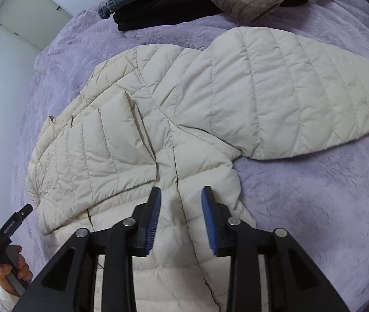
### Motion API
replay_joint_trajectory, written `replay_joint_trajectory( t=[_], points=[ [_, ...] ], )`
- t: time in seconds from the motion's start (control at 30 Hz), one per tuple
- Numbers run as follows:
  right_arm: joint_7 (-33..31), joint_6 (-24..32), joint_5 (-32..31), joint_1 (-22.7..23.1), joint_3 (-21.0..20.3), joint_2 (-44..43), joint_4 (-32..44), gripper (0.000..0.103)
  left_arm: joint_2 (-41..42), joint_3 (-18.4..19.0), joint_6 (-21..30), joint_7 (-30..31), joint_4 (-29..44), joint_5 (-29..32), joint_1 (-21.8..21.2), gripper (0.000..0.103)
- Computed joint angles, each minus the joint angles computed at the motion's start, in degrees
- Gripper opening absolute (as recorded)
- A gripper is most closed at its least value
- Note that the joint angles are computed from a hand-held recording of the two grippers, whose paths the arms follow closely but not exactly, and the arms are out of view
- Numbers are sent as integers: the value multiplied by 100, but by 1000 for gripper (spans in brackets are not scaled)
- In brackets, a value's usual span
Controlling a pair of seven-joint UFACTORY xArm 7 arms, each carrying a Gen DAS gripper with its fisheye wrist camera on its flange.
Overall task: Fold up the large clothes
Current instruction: 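Release the folded side and move the right tool to the other sleeve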
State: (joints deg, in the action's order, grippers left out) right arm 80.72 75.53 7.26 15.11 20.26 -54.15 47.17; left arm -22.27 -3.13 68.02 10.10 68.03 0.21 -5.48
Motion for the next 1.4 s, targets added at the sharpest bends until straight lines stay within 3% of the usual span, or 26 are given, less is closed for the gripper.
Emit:
replay_joint_trajectory(
  t=[0.17, 0.23, 0.37, 0.47, 0.73, 0.8, 0.93, 1.4],
  points=[
    [156, 239, 146, 61, 12, -150, 150, 51, -514, -177, 718, -30, -22, -311, -298, 103],
    [209, 363, 181, 62, 25, -234, 214, 64, -658, -278, 936, -48, -14, -331, -406, 103],
    [365, 581, 351, 72, 23, -504, 243, 66, -842, -393, 1370, -68, 65, -511, -637, 103],
    [517, 728, 492, 55, 31, -772, 216, 80, -918, -497, 1617, -77, 147, -540, -768, 103],
    [662, 1156, 657, -99, -3, -1362, 240, 81, -975, -712, 2049, -333, 416, -588, -950, 103],
    [679, 1210, 680, -165, -41, -1548, 211, 89, -984, -766, 2102, -410, 459, -588, -990, 103],
    [573, 1391, 678, -282, -136, -1790, 210, 90, -990, -866, 2219, -560, 553, -616, -1084, 103],
    [332, 2031, 735, -767, -445, -2821, -163, 91, -753, -1317, 2281, -841, 719, -503, -1506, 103]
  ],
)
